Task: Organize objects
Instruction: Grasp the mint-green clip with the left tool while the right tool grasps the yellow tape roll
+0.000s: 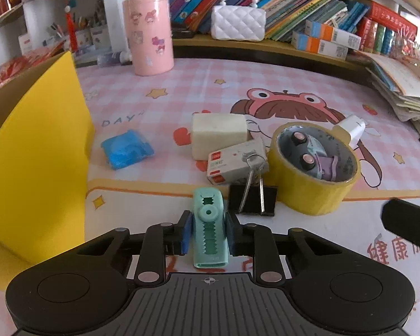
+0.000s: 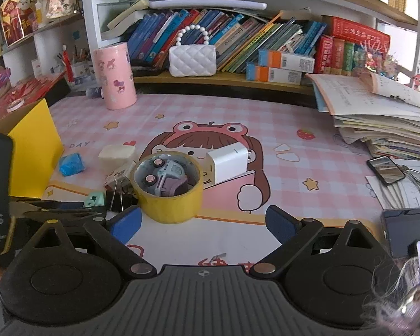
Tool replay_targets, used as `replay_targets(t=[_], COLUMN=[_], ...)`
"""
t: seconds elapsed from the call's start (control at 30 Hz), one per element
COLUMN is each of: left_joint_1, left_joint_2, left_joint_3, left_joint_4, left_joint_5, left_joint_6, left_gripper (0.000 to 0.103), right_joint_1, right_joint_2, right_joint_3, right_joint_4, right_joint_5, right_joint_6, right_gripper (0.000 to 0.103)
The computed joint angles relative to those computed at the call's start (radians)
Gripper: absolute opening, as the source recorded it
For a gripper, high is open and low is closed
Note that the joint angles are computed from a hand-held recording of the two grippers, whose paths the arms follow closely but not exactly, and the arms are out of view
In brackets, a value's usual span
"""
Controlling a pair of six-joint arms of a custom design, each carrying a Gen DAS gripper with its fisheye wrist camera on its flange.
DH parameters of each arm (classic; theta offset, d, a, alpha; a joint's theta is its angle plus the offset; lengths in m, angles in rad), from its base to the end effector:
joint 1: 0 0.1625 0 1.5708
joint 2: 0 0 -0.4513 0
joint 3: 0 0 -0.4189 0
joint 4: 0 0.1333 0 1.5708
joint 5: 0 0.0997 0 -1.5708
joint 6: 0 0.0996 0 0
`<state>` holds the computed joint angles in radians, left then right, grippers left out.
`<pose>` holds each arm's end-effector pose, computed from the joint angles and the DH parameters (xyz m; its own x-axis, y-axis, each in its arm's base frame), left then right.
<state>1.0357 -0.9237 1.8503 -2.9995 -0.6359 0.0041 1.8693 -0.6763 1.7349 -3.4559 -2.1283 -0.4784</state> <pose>-0.1425 -0.6590 0.1837 -0.7065 -0.0271 -0.7072 0.4499 0.7542 -0.4784 0.2791 -0.6329 0.0959 -0.7299 -0.1894 0.6568 -0.6029 0.6312 -0.4880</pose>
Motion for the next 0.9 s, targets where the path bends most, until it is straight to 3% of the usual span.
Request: replay_targets(t=[0.3, 0.47, 0.57, 0.7, 0.9], left_joint_1=[-0.049, -0.077, -0.083, -0.091, -0.097], left_joint_2=[-0.159, -0.234, -0.254, -0.277, -0.298], left_joint_3=[0.127, 0.193, 0.211, 0.232, 0.257], left_joint_4=[-0.042, 0.030, 0.048, 0.030, -0.007], left_joint_5=[-0.050, -0.045, -0.031, -0.020, -0.025], left_joint_6=[-0.062, -0.176, -0.188, -0.192, -0.175], left_gripper=[0.023, 0.023, 0.023, 0.023, 0.023], right_joint_1=[-0.023, -0.033, -0.041, -0.045, -0.030], right_joint_2=[0.076, 0.141, 0.170, 0.180, 0.147], right_joint_3=[-0.108, -0.212, -0.254, -0.278, -0.223], right_joint_4=[0.068, 0.144, 0.167, 0.187, 0.083], right_joint_5=[0.039, 0.055, 0.077, 0.101, 0.135], right_joint_6=[-0.088, -0.147, -0.169, -0.166, -0.168], right_gripper=[0.098, 0.098, 0.097, 0.085, 0.085])
